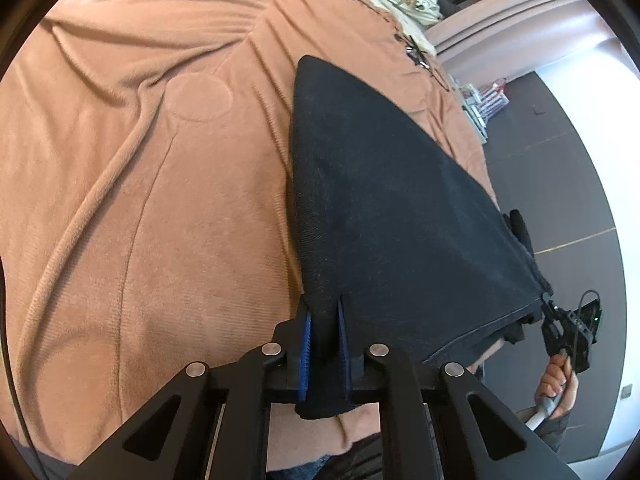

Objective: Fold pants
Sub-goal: 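Grasp the pants edge with the left tool while the right tool grasps the waistband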

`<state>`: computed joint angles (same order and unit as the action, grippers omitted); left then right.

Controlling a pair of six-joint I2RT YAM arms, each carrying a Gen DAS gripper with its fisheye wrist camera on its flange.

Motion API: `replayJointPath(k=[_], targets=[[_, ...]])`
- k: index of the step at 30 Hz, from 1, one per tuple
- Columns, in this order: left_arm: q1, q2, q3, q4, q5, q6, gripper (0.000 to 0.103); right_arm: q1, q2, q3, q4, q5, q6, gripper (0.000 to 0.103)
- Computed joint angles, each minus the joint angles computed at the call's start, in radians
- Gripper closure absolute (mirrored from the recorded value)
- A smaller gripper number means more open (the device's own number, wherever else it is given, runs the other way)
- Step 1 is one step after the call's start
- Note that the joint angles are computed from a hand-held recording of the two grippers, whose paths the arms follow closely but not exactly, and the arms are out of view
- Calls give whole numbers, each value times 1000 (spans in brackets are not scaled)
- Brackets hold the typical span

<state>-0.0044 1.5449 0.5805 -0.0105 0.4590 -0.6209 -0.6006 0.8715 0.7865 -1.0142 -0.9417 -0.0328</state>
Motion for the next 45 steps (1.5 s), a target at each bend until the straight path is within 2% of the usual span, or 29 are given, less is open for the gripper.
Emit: replayJointPath(k=[2,5,10,12,15,17,19,21,24,26,28,30,33,36,38,42,45], targets=[[3,6,8,-7,28,5,89,-54,-12,-14,-43,-3,-53,102],[-6,45,41,-36,12,19,77,-119,55,-54,-91,-15,-169,102],[3,141,89,-7,14,0,65,-104,96,-90,-80,16,-191,99],[6,166,110,-7,6,3,62,-117,103,-88,-100,9,-215,94],[11,202,144,-9,10,14,61,-176,126,-69,-184,-1,-316,72],[14,225,170,-12,12,18,61,-237,146,-55,-251,-8,-403,49],[18,250,200,-18,18,26,61,-281,192,-35,-295,-21,-481,47],[20,275,225,-19,20,31,62,-284,208,-56,-294,-26,-495,47],[27,305,257,-16,24,45,62,-235,207,-117,-233,-36,-434,47],[27,332,286,-12,31,41,62,-186,217,-161,-168,-80,-371,47],[17,356,316,-13,33,47,86,-132,212,-192,-65,-105,-254,47],[-1,361,342,-42,-4,61,95,-84,205,-213,48,-106,-131,47],[-6,308,326,-37,-51,64,97,-59,222,-224,158,-117,-18,47],[12,245,301,-31,-63,72,97,-52,208,-239,201,-121,31,47],[31,198,286,-39,-68,73,97,-18,161,-272,251,-111,93,47],[78,124,269,-71,-67,96,97,6,106,-298,278,-109,142,47],[120,93,261,-101,-55,123,97,95,66,-322,362,-69,240,47]])
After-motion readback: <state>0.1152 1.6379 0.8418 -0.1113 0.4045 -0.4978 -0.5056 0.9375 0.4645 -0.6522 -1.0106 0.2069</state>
